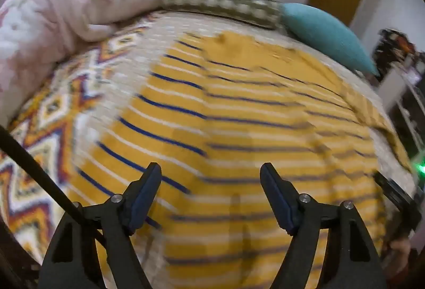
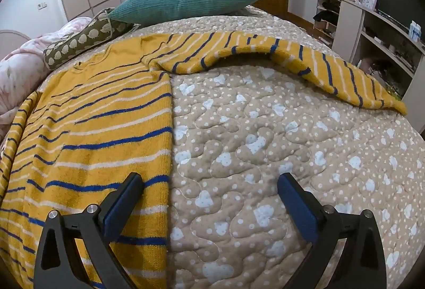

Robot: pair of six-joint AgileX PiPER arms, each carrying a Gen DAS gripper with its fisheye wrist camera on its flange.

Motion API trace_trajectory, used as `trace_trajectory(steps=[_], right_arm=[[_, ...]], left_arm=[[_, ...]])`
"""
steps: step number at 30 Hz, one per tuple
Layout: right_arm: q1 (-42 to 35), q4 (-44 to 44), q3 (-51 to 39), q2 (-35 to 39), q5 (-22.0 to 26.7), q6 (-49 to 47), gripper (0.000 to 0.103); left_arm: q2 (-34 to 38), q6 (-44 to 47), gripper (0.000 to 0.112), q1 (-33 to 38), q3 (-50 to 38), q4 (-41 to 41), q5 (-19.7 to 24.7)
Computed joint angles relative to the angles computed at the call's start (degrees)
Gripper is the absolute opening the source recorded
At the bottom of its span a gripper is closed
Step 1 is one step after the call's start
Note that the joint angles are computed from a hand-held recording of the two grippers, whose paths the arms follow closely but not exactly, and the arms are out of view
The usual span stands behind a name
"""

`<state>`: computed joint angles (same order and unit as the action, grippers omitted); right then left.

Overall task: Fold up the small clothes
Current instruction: 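Reach the left gripper to the sweater sleeve end and close on it, then carry the held sleeve across the sweater body with the left gripper, then release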

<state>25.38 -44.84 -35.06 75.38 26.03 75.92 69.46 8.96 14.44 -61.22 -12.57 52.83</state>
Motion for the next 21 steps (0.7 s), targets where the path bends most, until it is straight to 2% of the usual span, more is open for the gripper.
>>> trace_trajectory(steps=[5,9,11,12,13,15,17,21], right_arm=[[0.47,-0.96,0.08,0.16,0.16,1.25,0.103],[0.66,-1.41,-0.1,0.59,0.12,1.88,0.103],[0.78,-1.57,-0.18,0.7,0.21,2.1,0.103],[0.83,-1.66,-0.17,0.71,0.27,2.22,0.103],[0.93,-1.91,-0.14,0.78,0.32,2.52,0.103],[0.91,-2.13,-0.21,1.07,0.39,2.66,0.103],[0.94,-2.28,-0.3,1.22,0.49,2.86,0.103],[1.21,-3.12,-0.3,1.67,0.71,3.8,0.103]], left_arm=[[13.5,0.12,0.078,4.06,-8.6,5.41,-2.36],[19.38,7.72,0.078,9.38,-11.31,-0.59,-0.08],[18.32,11.28,0.052,10.84,-9.3,-3.24,-1.03],[18.29,11.58,0.021,11.1,-9.38,-2.85,-0.84],[18.46,12.81,0.008,11.94,-9.67,-4.0,0.02],[18.98,14.93,0.006,14.65,-11.04,-6.91,1.79],[18.28,14.58,0.006,16.0,-10.84,-5.89,0.19],[20.92,7.97,0.005,17.56,-16.21,2.45,-2.99]])
